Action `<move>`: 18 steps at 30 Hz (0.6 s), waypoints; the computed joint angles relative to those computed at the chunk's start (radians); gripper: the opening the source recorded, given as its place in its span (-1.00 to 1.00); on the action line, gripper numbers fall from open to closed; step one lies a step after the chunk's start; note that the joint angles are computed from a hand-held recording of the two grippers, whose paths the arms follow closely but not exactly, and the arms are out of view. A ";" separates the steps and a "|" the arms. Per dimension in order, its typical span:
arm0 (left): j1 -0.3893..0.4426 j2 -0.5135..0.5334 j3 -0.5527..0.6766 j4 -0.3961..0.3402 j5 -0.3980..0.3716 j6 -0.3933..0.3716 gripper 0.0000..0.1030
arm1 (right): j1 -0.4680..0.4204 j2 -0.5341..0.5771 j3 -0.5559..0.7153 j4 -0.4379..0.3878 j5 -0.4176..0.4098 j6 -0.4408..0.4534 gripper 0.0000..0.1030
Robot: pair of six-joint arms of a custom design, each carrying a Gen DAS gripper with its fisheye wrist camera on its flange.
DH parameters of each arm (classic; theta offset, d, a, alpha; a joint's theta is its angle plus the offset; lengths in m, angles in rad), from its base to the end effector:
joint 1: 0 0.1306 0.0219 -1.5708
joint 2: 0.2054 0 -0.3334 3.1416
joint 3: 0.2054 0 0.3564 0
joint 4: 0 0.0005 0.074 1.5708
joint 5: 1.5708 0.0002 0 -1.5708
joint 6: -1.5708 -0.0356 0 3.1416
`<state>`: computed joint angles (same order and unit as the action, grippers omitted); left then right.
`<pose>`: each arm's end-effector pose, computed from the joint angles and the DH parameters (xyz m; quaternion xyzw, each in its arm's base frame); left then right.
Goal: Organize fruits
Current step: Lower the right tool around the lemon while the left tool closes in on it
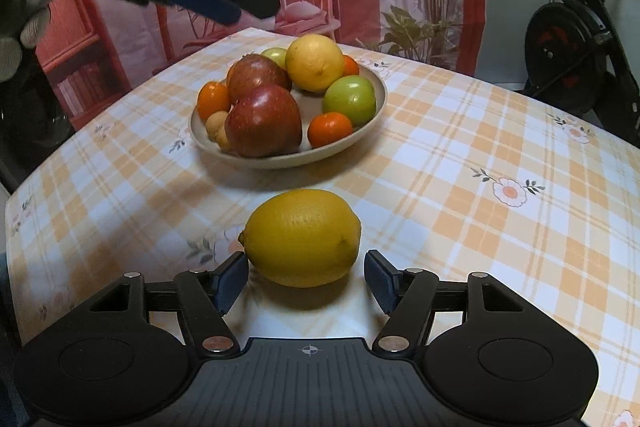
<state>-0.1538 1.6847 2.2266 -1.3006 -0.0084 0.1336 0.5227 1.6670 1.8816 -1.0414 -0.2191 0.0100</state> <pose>0.5052 -0.0785 0.5554 0.0076 0.9187 -0.0528 0.3915 0.4666 0.2772 0.4447 -0.2821 0.8829 0.1901 0.3237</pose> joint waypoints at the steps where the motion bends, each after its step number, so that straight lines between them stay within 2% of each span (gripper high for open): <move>1: 0.002 0.012 0.021 -0.009 -0.003 -0.013 -0.26 | 0.001 0.009 0.010 0.001 -0.003 -0.007 0.18; 6: 0.019 0.024 0.024 -0.022 0.014 -0.019 -0.26 | 0.004 0.055 0.068 0.000 -0.013 -0.036 0.16; 11: 0.040 -0.032 -0.116 0.013 0.089 0.045 -0.26 | 0.007 0.092 0.116 -0.012 -0.015 -0.044 0.16; 18: 0.047 -0.091 -0.266 0.067 0.182 0.134 -0.26 | 0.007 0.091 0.124 -0.050 -0.029 0.027 0.15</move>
<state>-0.1072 1.5934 1.9607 -1.2335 0.1732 0.2671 0.5296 1.7577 2.0058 -1.0918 -0.2480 0.0370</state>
